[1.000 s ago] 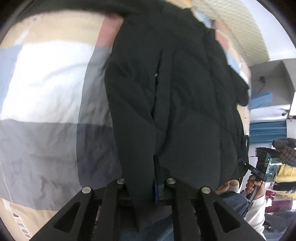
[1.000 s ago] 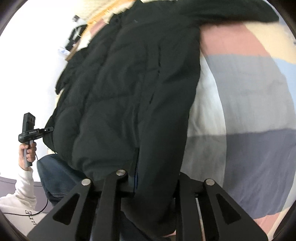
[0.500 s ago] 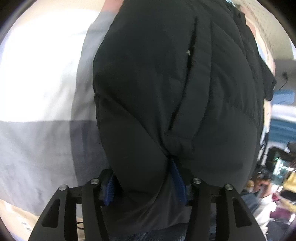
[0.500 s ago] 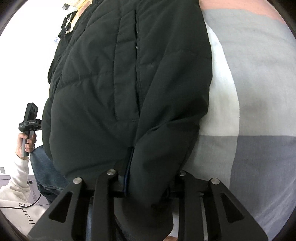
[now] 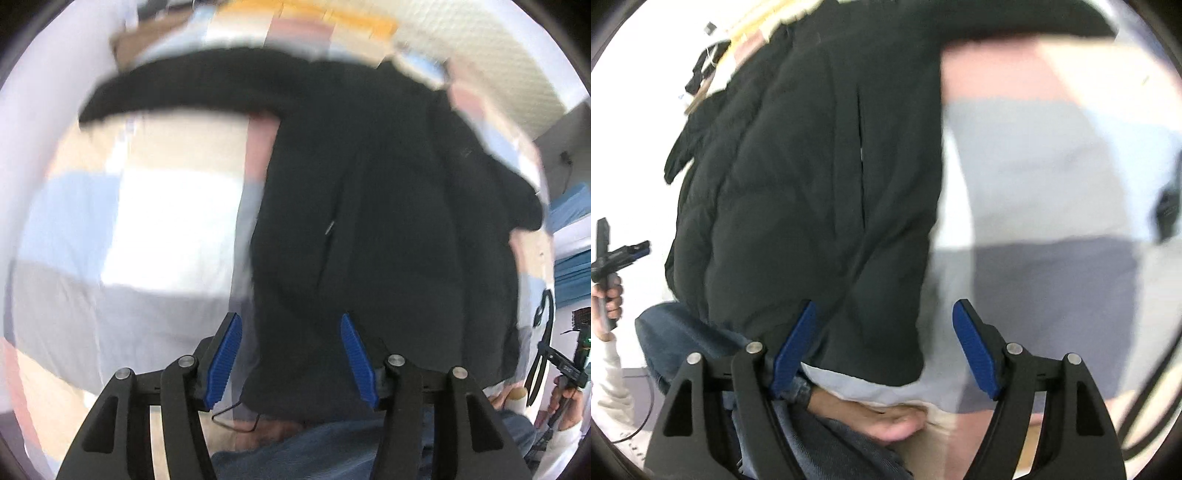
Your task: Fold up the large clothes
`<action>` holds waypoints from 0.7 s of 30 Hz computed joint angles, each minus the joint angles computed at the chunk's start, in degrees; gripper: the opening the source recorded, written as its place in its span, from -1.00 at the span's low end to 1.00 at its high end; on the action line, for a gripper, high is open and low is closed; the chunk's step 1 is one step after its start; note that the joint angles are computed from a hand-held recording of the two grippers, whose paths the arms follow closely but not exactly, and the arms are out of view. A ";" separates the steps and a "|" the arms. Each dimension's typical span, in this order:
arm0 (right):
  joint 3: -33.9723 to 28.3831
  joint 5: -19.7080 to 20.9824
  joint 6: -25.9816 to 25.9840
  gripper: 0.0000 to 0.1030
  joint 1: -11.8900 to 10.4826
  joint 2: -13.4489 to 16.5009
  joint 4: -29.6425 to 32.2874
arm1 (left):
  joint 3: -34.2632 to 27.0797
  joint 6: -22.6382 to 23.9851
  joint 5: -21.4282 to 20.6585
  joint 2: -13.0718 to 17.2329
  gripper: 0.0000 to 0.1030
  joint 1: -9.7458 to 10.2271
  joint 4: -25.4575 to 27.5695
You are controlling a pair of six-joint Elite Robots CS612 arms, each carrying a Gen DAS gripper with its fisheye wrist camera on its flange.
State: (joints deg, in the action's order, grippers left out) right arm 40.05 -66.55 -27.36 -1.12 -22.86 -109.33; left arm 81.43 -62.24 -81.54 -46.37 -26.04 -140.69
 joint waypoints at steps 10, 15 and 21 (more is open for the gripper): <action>12.08 6.86 9.13 0.55 0.31 -8.85 -32.15 | -11.26 13.11 14.92 2.53 0.08 -3.54 -10.11; 16.12 9.10 17.25 0.56 1.08 -9.95 -49.11 | -12.81 17.21 21.12 3.48 0.08 -6.39 -16.59; 18.15 9.33 22.09 0.58 2.64 -8.83 -60.19 | -15.60 22.38 27.50 8.12 0.08 -8.16 -23.14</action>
